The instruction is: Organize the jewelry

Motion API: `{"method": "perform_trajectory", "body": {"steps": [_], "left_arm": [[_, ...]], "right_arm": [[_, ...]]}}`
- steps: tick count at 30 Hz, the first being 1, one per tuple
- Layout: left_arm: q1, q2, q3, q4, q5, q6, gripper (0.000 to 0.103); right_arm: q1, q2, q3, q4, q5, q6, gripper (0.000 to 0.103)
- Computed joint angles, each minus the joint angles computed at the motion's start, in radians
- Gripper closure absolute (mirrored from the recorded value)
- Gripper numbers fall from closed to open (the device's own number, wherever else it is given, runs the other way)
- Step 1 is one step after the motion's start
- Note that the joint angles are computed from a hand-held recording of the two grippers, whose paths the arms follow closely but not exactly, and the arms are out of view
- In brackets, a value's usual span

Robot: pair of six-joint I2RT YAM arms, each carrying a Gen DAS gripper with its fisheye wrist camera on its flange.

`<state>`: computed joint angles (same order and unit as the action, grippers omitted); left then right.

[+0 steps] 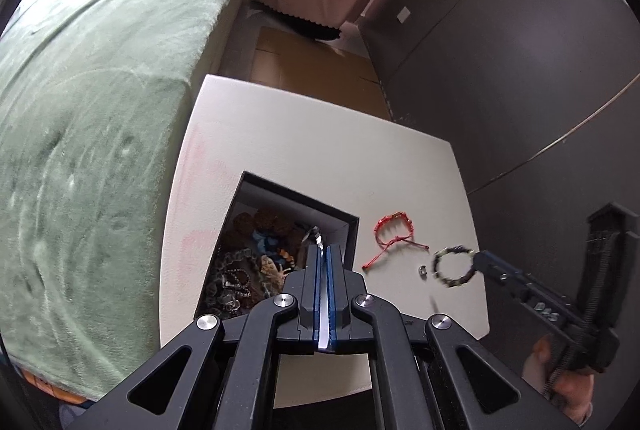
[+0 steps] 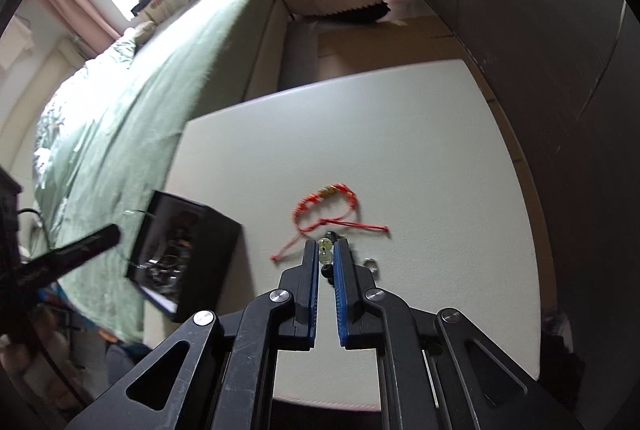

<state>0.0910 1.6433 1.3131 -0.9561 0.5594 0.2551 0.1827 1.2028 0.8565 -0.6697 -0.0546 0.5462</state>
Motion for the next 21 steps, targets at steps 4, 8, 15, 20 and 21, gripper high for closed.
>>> {"method": "perform_trajectory", "body": {"steps": [4, 8, 15, 20, 21], "left_arm": [[0.053, 0.037, 0.027, -0.045, 0.020, 0.018, 0.065], [0.127, 0.021, 0.018, -0.027, 0.058, 0.029, 0.048], [0.216, 0.039, 0.069, -0.078, 0.074, 0.089, 0.048], [0.262, 0.051, 0.101, -0.110, 0.086, 0.122, 0.048], [0.272, 0.055, 0.110, -0.117, 0.088, 0.129, 0.048]], "right_arm": [[0.067, -0.006, 0.061, -0.017, 0.032, 0.021, 0.094], [0.150, 0.017, 0.135, -0.023, 0.067, 0.051, 0.094], [0.261, 0.096, 0.230, -0.004, 0.114, 0.088, 0.094], [0.323, 0.176, 0.291, 0.019, 0.114, 0.107, 0.094], [0.328, 0.189, 0.298, 0.025, 0.109, 0.109, 0.094]]}}
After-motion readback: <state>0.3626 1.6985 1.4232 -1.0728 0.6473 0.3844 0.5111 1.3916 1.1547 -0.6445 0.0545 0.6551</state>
